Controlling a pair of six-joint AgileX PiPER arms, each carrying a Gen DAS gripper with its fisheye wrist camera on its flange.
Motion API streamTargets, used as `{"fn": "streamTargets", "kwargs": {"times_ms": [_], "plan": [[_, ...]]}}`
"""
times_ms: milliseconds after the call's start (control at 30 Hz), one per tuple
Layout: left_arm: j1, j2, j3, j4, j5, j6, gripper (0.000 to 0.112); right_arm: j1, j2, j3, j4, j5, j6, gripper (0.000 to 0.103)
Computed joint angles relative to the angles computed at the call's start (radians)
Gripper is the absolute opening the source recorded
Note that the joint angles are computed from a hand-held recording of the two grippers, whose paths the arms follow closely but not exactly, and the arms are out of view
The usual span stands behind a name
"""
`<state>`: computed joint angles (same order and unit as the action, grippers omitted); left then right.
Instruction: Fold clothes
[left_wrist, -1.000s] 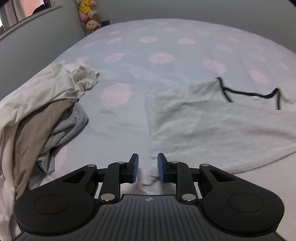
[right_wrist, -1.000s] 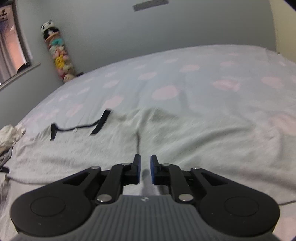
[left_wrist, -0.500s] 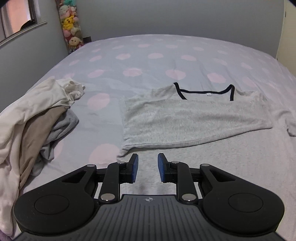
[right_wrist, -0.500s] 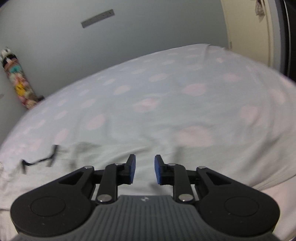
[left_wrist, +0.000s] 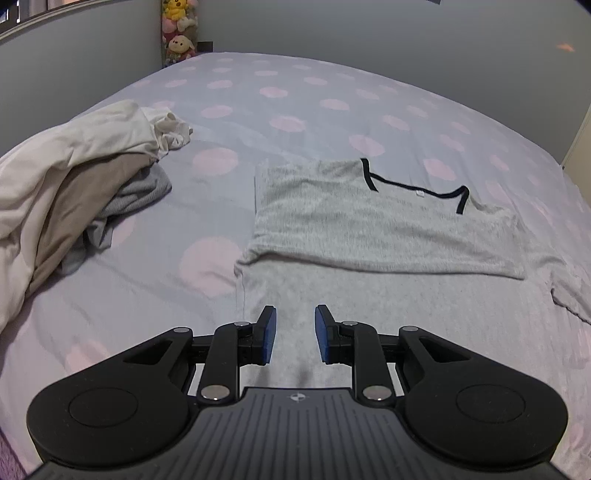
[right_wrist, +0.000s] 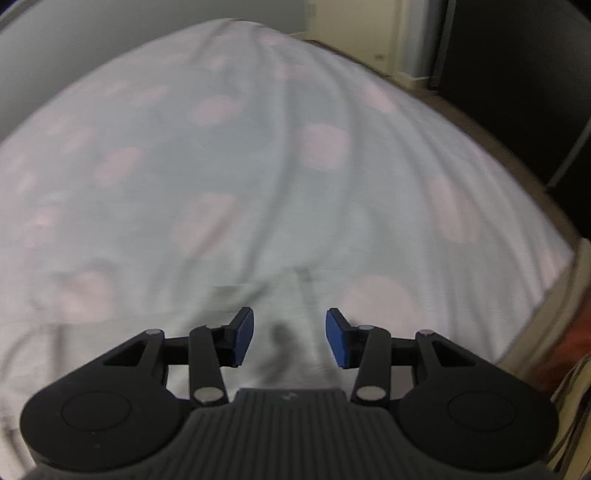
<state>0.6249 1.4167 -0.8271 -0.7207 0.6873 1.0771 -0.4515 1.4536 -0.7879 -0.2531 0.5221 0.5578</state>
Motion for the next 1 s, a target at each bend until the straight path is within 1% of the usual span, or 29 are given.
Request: {"fn": "streamTargets", "kwargs": {"times_ms": [33,100,200,267,300,333,433,533,567,633,733,800,933,967,1000], "plan": [[0.001,-0.003,0.005,0.01,0.002,-0.003,0.021,-0.011,0.015,0.015,0.001,-0.022,0.01,0.047],[0.001,-0.007,0.012,0.032,-0.001,-0.018,0.021,-0.04,0.034,0.026,0.083,-0.039,-0.059,0.047],[-0.001,-0.011,0.011,0.049,0.001,-0.056,0.021,-0.016,0.036,0.04,0.061,-0.049,-0.04,0.044],[0.001,-0.017,0.003,0.048,0.02,-0.068,0.021,0.002,0.036,0.049,0.04,-0.056,-0.02,0.01],[-0.002,-0.021,-0.002,0.049,0.026,-0.071,0.021,0.012,0.037,0.053,0.03,-0.059,-0.01,0.01],[-0.006,-0.026,-0.008,0.051,0.031,-0.072,0.021,0.023,0.025,0.054,0.012,-0.053,0.011,0.005],[-0.005,-0.039,-0.029,0.036,0.058,-0.064,0.021,0.037,-0.046,0.054,0.0,-0.04,0.043,0.004],[0.011,-0.053,-0.051,0.003,0.095,-0.043,0.021,0.045,-0.12,0.0,-0.039,0.022,0.101,0.003],[0.021,-0.058,-0.055,-0.011,0.11,-0.034,0.021,0.065,-0.143,-0.026,-0.086,0.056,0.156,0.003],[0.048,-0.065,-0.058,-0.04,0.138,-0.005,0.021,0.095,-0.176,-0.088,-0.134,0.122,0.198,0.003],[0.099,-0.067,-0.056,-0.071,0.181,0.033,0.021,0.116,-0.218,-0.176,-0.077,0.18,0.131,0.003],[0.131,-0.057,-0.061,-0.078,0.207,0.041,0.021,0.18,-0.241,-0.235,-0.096,0.225,0.145,0.003],[0.166,-0.03,-0.099,-0.075,0.24,0.037,0.021,0.374,-0.246,-0.357,-0.193,0.301,0.261,0.003],[0.171,-0.026,-0.108,-0.075,0.245,0.041,0.021,0.445,-0.24,-0.398,-0.225,0.323,0.297,0.003],[0.173,-0.023,-0.116,-0.073,0.248,0.045,0.021,0.486,-0.231,-0.441,-0.229,0.335,0.292,0.003]]}}
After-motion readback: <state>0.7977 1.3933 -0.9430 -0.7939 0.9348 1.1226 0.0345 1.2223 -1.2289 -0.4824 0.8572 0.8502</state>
